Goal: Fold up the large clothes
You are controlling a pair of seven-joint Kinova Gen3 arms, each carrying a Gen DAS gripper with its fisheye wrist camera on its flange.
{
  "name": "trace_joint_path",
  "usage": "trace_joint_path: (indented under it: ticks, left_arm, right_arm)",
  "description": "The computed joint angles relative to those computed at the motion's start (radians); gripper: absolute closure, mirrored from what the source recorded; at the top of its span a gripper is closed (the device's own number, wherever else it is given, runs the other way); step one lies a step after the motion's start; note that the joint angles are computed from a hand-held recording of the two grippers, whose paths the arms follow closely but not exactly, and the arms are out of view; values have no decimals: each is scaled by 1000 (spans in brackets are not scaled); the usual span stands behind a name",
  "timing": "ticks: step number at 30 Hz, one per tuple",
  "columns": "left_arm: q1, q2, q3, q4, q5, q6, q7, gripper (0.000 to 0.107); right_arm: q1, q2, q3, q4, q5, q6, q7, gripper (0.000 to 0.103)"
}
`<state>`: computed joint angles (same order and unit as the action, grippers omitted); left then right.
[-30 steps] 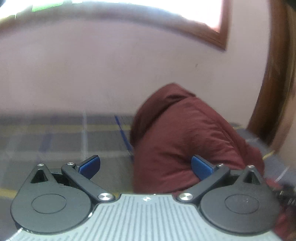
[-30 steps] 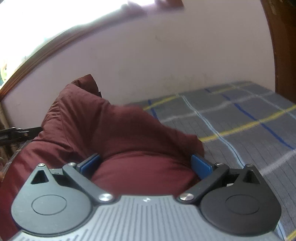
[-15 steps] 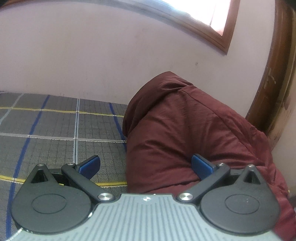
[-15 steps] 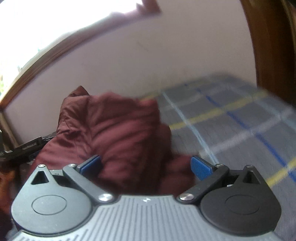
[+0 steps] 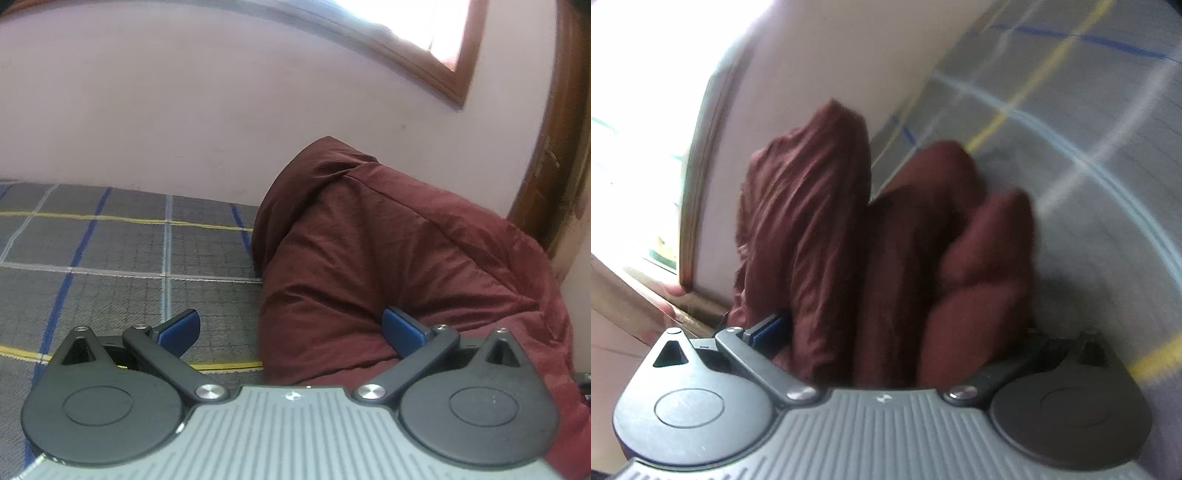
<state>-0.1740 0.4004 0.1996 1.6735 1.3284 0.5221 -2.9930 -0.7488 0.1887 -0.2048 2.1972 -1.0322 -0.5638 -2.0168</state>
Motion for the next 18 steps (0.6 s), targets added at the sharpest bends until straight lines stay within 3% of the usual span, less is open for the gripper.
trace_joint_path:
  ticks: [2, 4, 6, 8, 10, 12, 18]
  left_arm:
    - [1, -5, -21, -4, -5, 11, 12, 4]
    - [-11, -2, -56, -24, -27, 82, 24, 4]
    - [14, 4, -137, -62, -83, 157, 94, 4]
    - [-17, 34, -155, -113, -147, 238, 175, 4]
    - [-90, 90, -98, -173, -214, 319, 257, 4]
    - [-168, 135, -16, -229, -283, 400, 332, 4]
    - [-197, 276, 45, -379, -310, 613, 411, 4]
  right_arm:
    - [67, 26, -22, -33, 71, 44, 18, 0]
    - [148, 45, -89, -34, 153, 39, 18, 0]
    - [178, 53, -107, -18, 234, 29, -7, 0]
    - [153, 51, -67, 2, 315, 21, -67, 0]
    - [93, 54, 7, 13, 379, 15, -127, 0]
    - [92, 55, 15, 24, 424, 3, -161, 0]
    - [120, 69, 19, 17, 500, 6, -236, 0]
